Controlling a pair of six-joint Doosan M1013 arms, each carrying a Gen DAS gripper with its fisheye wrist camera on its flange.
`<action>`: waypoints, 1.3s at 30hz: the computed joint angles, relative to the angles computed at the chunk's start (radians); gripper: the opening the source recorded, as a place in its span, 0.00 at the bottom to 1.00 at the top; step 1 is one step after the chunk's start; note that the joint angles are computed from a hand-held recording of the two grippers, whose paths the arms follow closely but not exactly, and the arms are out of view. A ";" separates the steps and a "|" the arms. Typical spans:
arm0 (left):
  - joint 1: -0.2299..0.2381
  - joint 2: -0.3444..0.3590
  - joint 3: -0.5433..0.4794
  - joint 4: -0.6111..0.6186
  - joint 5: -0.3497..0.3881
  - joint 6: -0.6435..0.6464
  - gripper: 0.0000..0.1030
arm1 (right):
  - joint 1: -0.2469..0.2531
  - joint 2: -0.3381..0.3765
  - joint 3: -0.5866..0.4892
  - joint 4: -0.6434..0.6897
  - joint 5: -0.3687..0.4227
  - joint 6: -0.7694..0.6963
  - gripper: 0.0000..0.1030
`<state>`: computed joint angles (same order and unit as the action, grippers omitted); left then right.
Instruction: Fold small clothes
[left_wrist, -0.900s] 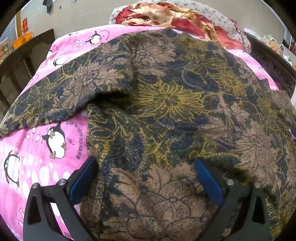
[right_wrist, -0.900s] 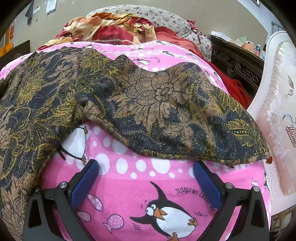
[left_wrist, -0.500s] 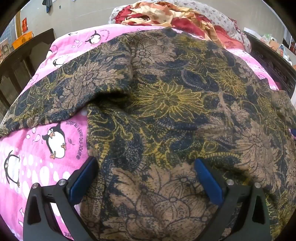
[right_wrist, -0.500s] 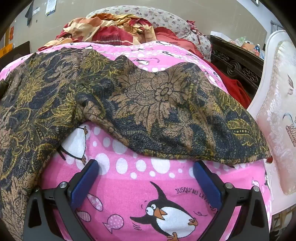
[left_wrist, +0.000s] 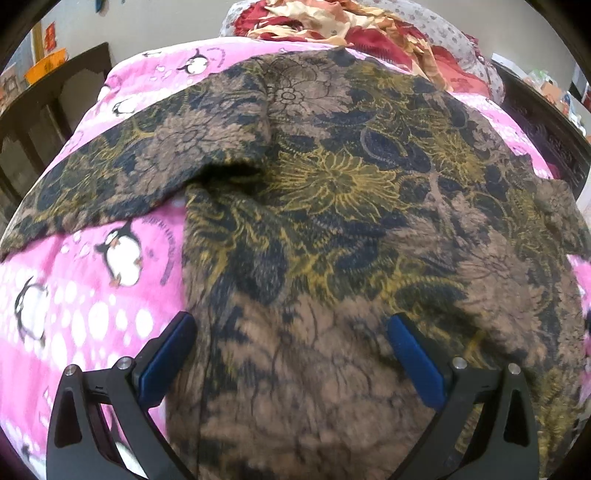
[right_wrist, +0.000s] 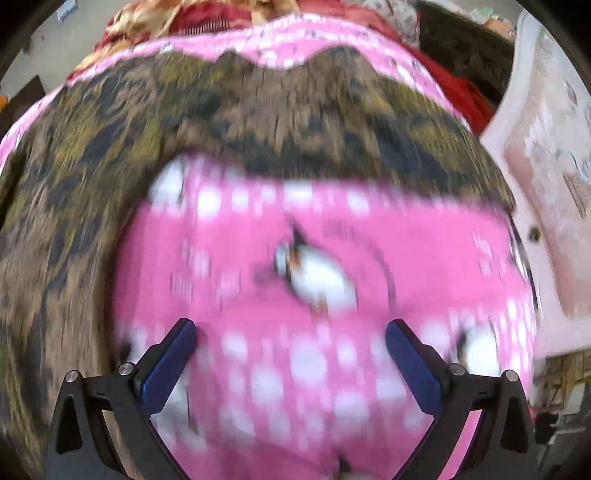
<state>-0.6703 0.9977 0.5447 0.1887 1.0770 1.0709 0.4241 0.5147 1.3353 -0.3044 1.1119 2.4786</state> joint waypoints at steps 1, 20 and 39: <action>-0.005 -0.006 0.004 0.016 0.008 -0.022 1.00 | 0.004 -0.008 0.005 0.006 0.007 0.015 1.00; -0.069 -0.145 0.128 0.166 -0.097 -0.152 1.00 | 0.223 0.211 -0.473 -0.421 0.224 0.220 1.00; -0.066 -0.120 0.093 0.189 -0.084 -0.133 1.00 | 0.209 0.232 -0.487 -0.406 0.218 0.191 1.00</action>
<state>-0.7360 0.8779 0.6375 0.3779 0.9930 0.9378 0.6336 0.7464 0.8487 -0.7104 1.3295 2.6694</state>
